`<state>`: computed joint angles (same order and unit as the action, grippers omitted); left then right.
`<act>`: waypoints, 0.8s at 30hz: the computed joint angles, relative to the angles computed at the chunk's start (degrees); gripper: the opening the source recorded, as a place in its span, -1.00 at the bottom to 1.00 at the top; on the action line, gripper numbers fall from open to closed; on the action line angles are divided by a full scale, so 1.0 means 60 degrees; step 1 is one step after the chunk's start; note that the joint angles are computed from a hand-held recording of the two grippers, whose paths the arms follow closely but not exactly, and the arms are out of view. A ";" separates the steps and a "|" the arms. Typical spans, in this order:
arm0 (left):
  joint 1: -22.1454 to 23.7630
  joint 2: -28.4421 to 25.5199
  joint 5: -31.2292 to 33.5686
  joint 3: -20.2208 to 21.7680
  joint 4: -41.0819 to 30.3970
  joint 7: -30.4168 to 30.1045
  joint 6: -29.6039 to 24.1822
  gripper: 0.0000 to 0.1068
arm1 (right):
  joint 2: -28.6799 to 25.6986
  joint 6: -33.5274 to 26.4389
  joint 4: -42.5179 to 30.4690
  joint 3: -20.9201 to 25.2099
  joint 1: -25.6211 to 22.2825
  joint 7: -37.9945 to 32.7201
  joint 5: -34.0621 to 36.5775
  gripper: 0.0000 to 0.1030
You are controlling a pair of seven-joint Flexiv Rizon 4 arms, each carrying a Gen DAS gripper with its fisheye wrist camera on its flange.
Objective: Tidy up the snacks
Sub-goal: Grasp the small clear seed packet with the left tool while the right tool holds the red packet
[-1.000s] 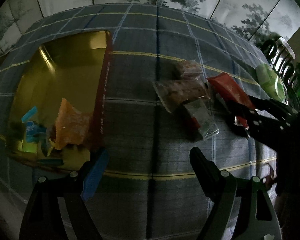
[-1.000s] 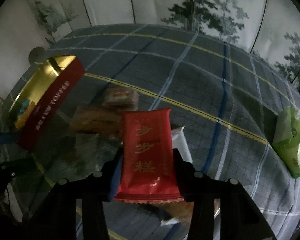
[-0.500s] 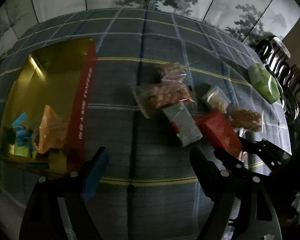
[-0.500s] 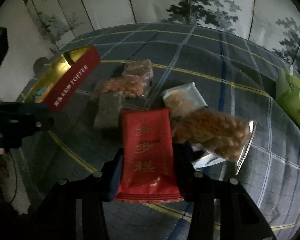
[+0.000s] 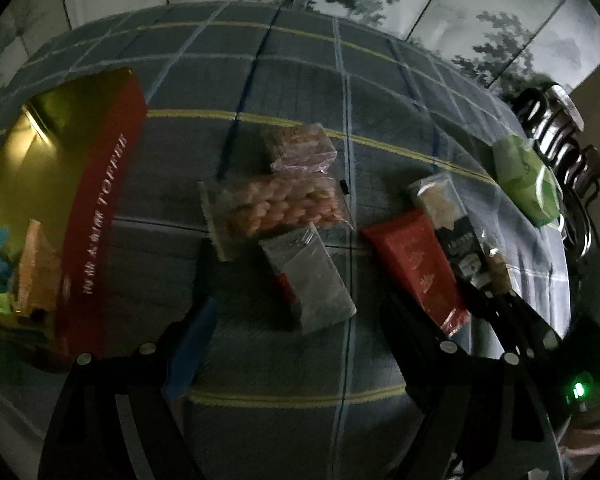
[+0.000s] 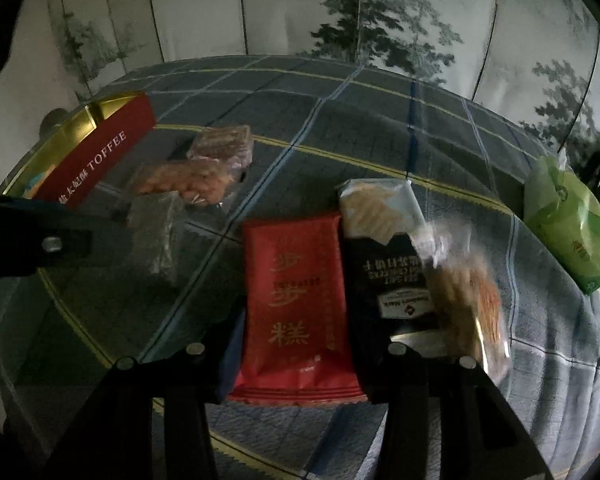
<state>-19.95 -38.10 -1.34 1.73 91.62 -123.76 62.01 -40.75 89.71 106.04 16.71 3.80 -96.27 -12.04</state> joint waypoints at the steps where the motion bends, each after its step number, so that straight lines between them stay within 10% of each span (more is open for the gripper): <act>1: -0.0006 -0.0108 -0.0026 0.0013 -0.0103 -0.0071 -0.0013 0.47 | -0.0027 0.0020 -0.0016 0.0075 -0.0064 -0.0032 0.0016 -0.09; 5: -0.0088 -0.0439 0.0067 0.0121 -0.0519 -0.0256 -0.0351 0.39 | -0.0132 0.0089 -0.0066 0.0407 -0.0345 -0.0137 0.0102 -0.09; 13: -0.0059 -0.0504 0.0273 0.0096 -0.0528 0.0260 -0.0568 -0.38 | -0.0155 0.0135 -0.0092 0.0372 -0.0293 -0.0044 0.0163 -0.07; 24: 0.0085 -0.0087 0.0282 -0.0145 0.0092 0.1157 -0.0534 -0.42 | 0.0092 -0.0060 0.0040 -0.0548 0.0527 0.0479 -0.0080 -0.06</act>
<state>-19.44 -38.62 0.35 0.86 92.17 -116.82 58.81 -40.20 89.35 106.28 13.42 6.96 -93.40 -12.52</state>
